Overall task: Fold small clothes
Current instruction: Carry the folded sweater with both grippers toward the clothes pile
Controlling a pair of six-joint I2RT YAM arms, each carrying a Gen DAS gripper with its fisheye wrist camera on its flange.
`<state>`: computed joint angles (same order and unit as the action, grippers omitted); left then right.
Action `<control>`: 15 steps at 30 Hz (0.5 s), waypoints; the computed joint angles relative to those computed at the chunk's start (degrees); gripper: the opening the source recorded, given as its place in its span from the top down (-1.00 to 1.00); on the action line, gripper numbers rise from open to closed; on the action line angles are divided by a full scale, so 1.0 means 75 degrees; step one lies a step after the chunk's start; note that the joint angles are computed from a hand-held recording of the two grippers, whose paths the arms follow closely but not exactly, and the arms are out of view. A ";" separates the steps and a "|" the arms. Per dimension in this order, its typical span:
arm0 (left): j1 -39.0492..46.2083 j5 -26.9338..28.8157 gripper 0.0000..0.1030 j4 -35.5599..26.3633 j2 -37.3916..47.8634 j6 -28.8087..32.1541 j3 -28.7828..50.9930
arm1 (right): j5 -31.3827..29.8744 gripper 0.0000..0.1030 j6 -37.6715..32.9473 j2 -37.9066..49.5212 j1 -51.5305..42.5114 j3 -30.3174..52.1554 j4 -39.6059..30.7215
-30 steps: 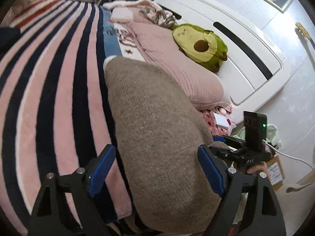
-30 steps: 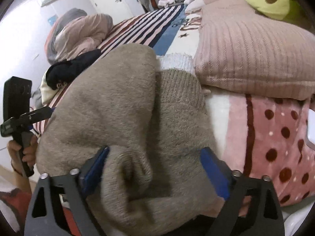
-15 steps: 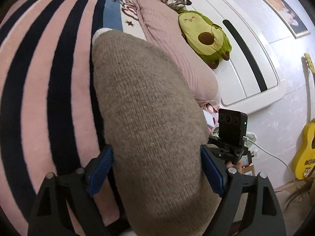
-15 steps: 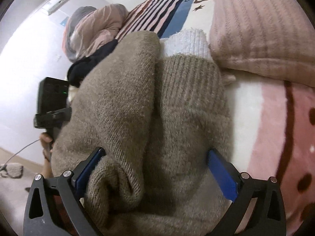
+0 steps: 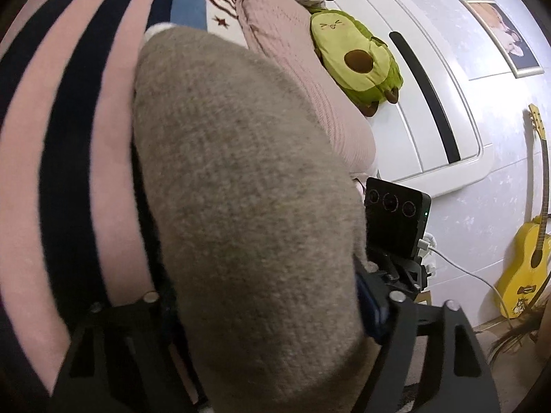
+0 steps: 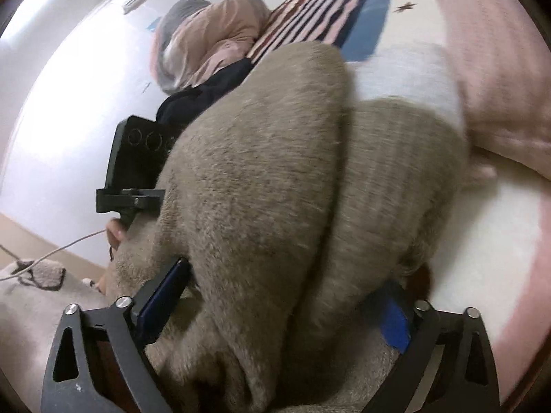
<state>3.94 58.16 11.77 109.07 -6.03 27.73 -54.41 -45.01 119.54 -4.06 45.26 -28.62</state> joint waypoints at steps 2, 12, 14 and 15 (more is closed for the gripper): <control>0.0170 0.0082 -0.35 -0.0124 -0.0047 0.0141 -0.0001 | -0.0238 -0.72 0.0087 0.0015 0.0141 0.0010 0.0031; 0.2955 -0.0077 -0.34 -0.3484 -0.1422 0.3302 0.0118 | -0.0899 -0.45 0.2877 -0.0346 0.2277 -0.0270 0.2426; 0.4035 -0.0055 -0.34 -0.4768 -0.1348 0.4690 0.0464 | -0.0881 -0.45 0.3807 -0.0377 0.2946 -0.0240 0.3258; 0.4580 -0.0071 -0.34 -0.5397 -0.1239 0.5406 0.0671 | -0.0819 -0.45 0.4448 -0.0377 0.3432 -0.0166 0.3793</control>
